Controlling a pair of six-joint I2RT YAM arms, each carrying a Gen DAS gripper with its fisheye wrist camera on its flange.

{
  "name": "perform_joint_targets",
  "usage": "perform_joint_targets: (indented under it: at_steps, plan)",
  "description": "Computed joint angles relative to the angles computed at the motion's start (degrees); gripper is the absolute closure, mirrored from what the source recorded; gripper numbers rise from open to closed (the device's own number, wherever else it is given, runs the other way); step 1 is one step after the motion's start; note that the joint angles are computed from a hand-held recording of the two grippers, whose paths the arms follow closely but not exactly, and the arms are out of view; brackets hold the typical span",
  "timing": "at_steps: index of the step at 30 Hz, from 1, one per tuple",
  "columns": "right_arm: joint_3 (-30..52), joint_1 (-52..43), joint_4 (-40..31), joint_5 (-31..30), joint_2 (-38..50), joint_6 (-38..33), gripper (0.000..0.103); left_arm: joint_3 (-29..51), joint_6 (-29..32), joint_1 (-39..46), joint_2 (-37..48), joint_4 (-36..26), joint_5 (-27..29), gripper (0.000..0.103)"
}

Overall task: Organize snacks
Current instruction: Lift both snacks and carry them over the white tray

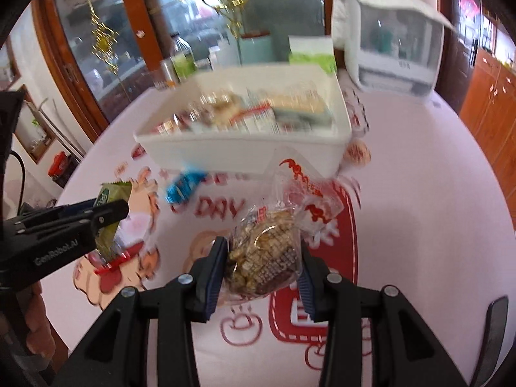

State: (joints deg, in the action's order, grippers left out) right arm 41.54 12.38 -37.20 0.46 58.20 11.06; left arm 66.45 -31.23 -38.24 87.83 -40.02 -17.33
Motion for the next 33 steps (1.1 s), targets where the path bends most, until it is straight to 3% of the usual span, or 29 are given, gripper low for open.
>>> perform_joint_targets:
  at_steps: [15, 22, 33]
  plan:
    - [23.2, -1.9, -0.7, 2.6, 7.1, -3.5, 0.062, 28.8, 18.5, 6.0, 7.5, -6.1, -10.6, 0.068]
    - [32.9, -3.1, -0.1, 3.7, 12.6, -3.6, 0.062, 44.5, 22.8, 8.3, 15.7, -9.8, -8.7, 0.068]
    - [42.8, -4.1, -2.7, 4.0, 23.2, -3.2, 0.061, 76.8, 22.1, 11.1, 36.8, -25.7, -1.0, 0.068]
